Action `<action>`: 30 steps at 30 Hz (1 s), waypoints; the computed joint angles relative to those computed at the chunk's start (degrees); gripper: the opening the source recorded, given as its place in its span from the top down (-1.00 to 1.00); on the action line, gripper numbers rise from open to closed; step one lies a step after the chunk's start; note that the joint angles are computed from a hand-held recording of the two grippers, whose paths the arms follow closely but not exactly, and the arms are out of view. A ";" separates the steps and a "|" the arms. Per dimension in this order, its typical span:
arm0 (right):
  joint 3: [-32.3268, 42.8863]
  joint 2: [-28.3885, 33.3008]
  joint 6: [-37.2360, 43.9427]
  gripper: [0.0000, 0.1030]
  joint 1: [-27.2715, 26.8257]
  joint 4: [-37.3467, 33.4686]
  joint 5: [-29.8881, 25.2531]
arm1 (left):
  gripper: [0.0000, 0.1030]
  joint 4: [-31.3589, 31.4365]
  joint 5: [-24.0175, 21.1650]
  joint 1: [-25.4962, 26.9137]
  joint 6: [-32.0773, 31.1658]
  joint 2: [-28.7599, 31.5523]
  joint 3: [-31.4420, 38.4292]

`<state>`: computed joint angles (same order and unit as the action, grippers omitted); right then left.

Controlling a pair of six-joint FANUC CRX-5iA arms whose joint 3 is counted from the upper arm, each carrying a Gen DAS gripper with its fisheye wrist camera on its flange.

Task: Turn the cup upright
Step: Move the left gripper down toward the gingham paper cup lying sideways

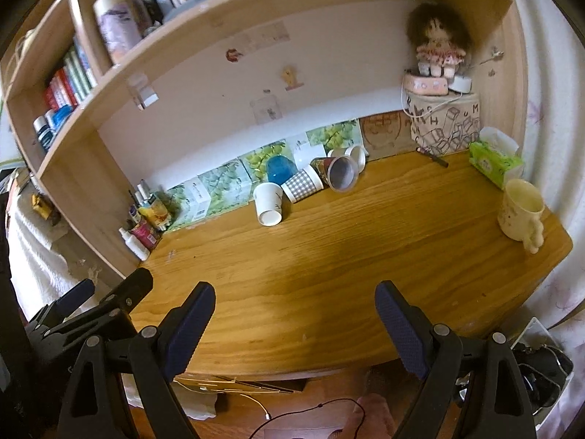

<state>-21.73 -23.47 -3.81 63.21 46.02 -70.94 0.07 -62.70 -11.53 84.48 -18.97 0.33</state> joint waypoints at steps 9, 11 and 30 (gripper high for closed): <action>4.97 3.63 13.35 -0.74 -15.10 -12.28 10.08 | -0.96 -5.64 -3.74 -5.67 2.42 10.79 9.90; 6.39 4.72 16.56 -0.74 -18.56 -16.06 12.13 | -0.96 -6.93 -5.09 -6.80 2.78 13.23 12.47; 22.07 16.58 43.43 -0.74 -42.84 -48.60 18.22 | -0.96 -11.00 -2.17 -12.37 -17.08 29.10 28.60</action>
<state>0.34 -6.88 39.62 20.37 -2.58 -52.72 -10.93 -64.87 -23.90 67.40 10.13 28.93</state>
